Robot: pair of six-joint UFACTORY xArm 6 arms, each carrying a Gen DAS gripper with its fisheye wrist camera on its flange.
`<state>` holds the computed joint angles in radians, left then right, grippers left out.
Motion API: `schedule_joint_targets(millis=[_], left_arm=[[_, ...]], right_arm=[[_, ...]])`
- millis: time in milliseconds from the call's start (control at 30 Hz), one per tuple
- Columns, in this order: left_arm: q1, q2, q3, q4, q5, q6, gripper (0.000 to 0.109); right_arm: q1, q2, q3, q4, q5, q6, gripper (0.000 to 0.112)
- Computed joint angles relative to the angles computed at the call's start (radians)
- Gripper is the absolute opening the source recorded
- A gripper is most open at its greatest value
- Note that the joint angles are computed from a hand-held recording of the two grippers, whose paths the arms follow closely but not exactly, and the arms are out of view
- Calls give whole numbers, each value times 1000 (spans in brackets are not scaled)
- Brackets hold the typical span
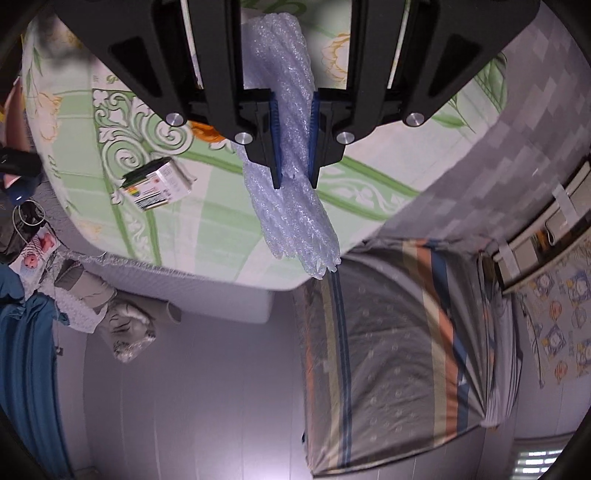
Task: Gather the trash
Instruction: 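Carry the foam net and pink tube over the yellow bin with both tools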
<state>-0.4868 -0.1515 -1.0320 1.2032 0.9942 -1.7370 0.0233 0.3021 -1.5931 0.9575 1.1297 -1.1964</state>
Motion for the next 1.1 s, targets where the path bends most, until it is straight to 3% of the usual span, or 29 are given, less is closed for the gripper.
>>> schedule_joint_targets(millis=[233,467,1100], left_arm=[[-46,33,-54,35,-39,11,12],[-72,113,-121,47,-91,27,12],[-129,405,-443,-23,-201,239,12]], right_arm=[[-14,-55,83,32,9,-32,34],[-28,-99,143,59,-82,-61,34],[-163,-42,99,93,-191,-60,34]])
